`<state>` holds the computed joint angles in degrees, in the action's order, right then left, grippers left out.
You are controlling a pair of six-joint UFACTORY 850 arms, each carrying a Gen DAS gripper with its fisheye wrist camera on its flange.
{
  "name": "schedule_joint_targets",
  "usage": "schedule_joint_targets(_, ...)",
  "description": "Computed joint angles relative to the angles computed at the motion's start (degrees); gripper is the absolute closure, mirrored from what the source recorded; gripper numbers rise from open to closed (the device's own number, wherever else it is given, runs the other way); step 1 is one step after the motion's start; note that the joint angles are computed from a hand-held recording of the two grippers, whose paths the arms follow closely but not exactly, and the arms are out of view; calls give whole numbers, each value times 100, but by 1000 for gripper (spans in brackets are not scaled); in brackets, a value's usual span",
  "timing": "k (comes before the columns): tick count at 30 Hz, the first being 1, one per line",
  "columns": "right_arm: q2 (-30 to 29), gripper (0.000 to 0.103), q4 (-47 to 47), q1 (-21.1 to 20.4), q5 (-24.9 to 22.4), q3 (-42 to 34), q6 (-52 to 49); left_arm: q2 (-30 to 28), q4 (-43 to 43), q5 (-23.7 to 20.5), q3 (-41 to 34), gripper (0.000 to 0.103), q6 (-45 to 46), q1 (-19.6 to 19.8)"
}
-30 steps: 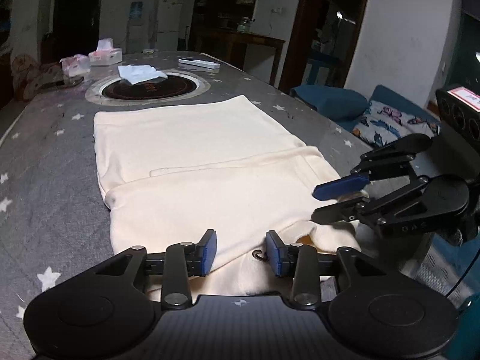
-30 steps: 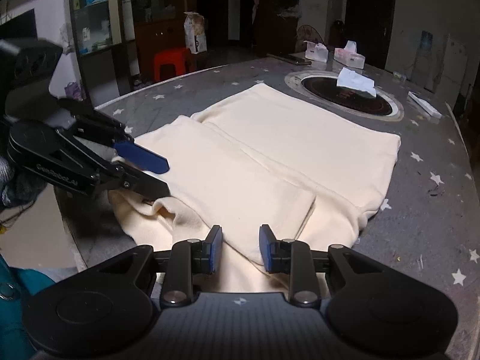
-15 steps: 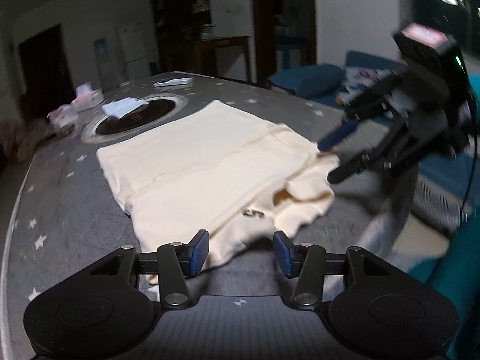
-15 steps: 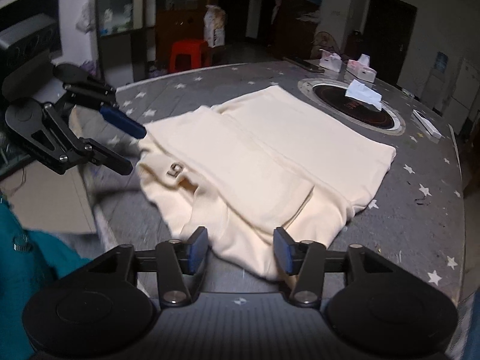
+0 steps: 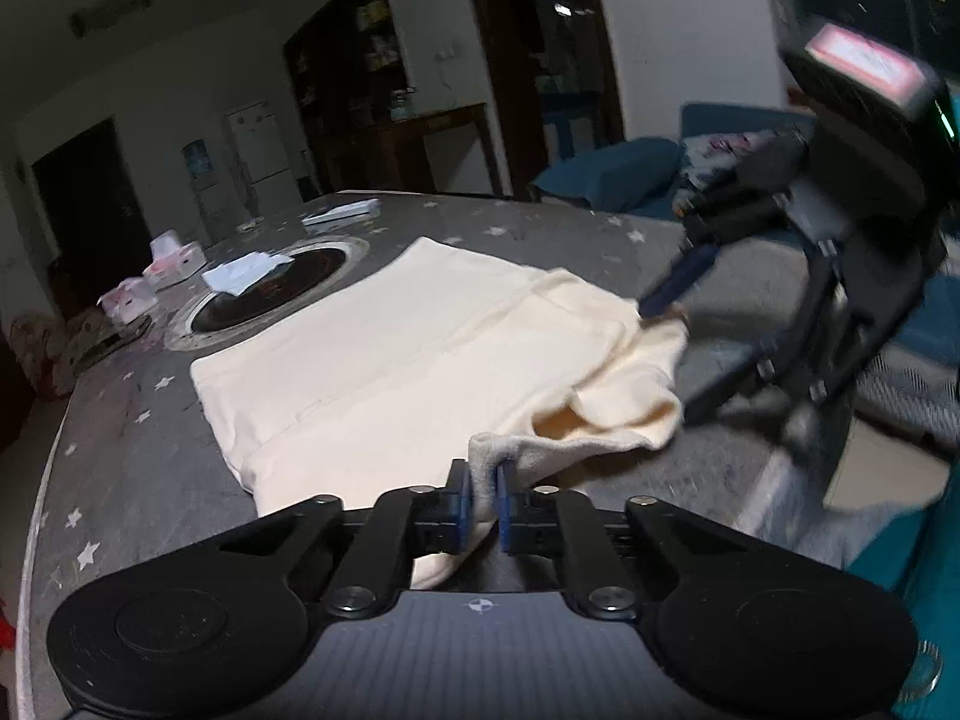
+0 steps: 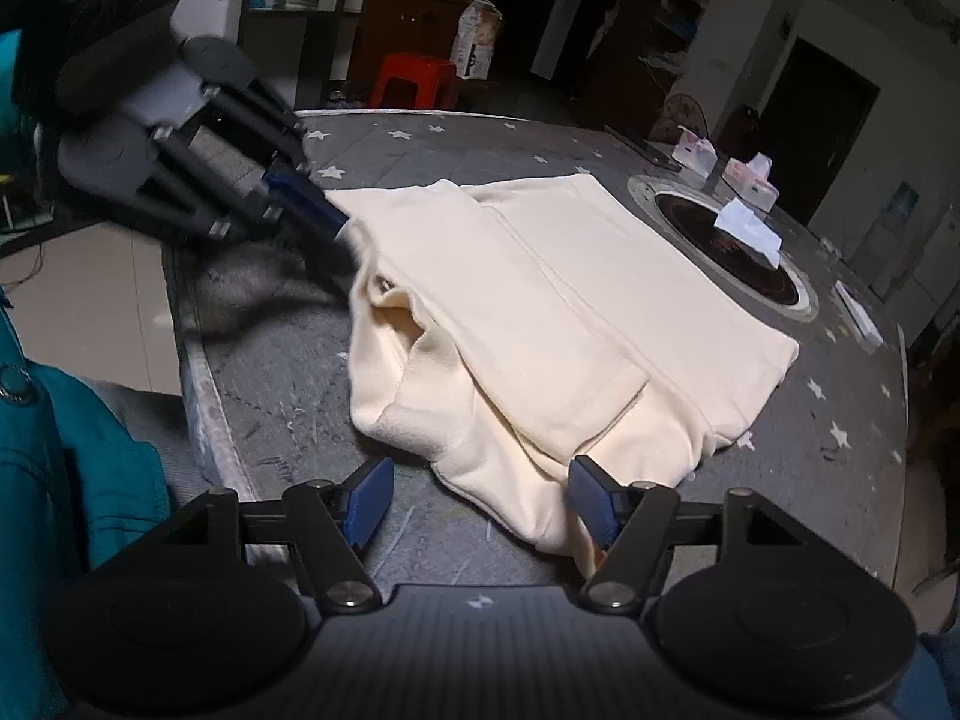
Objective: Fold clothes
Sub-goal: 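Grasp the hem near the printed number with the left gripper while the right gripper grasps the hem, then lift the hem with both grippers and fold it toward the collar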
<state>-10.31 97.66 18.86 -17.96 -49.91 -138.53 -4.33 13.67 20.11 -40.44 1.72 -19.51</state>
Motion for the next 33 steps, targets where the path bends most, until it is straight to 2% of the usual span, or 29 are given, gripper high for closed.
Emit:
schedule_joint_targets(6,-194,39,771,3,-237,-86,-903,-229,1378,66,-430,95,-2118,331)
schedule_joint_targets(8,-297,45,891,2,-331,-162,-984,-348,1648,45,-584,95,-2462,381)
schedule_joint_targets(11,-464,59,916,-9,-449,-315,-870,-458,1922,-30,-713,95,-2697,419)
schedule_joint_targets(13,-558,80,704,-23,-429,-443,-490,-437,2091,-72,-690,91,-2823,447)
schedule_joint_targets(15,-654,85,93,-99,-522,-614,396,-392,2215,-105,-639,90,-2890,474)
schedule_joint_targets(16,-686,89,-156,-136,-592,-682,740,-327,2196,-107,-570,87,-2818,486)
schedule_joint_targets(18,-749,90,-617,-201,-713,-824,1401,-202,2070,-131,-432,80,-2538,489)
schedule_joint_targets(20,-811,90,-1023,-256,-824,-965,2006,-76,1513,-212,-279,55,-1798,437)
schedule_joint_targets(22,-837,90,-1171,-287,-910,-1033,2237,17,942,-243,-149,53,-1025,377)
schedule_joint_targets(25,-850,91,-1198,-287,-928,-1096,2324,60,538,-314,-59,53,-242,315)
schedule_joint_targets(29,-852,91,-1122,-264,-889,-1154,2293,-63,-635,-363,-54,54,1591,197)
schedule_joint_targets(30,-831,92,-1048,-257,-870,-1130,2217,-96,-595,-387,-66,58,1662,210)
schedule_joint_targets(31,-812,92,-978,-250,-852,-1108,2146,-120,-362,-368,-69,65,1544,243)
schedule_joint_targets(32,-804,92,-928,-249,-835,-1096,2095,-139,-167,-357,-81,80,1418,279)
schedule_joint_targets(33,-789,93,-843,-250,-812,-1069,2020,-155,-38,-384,-105,86,1311,308)
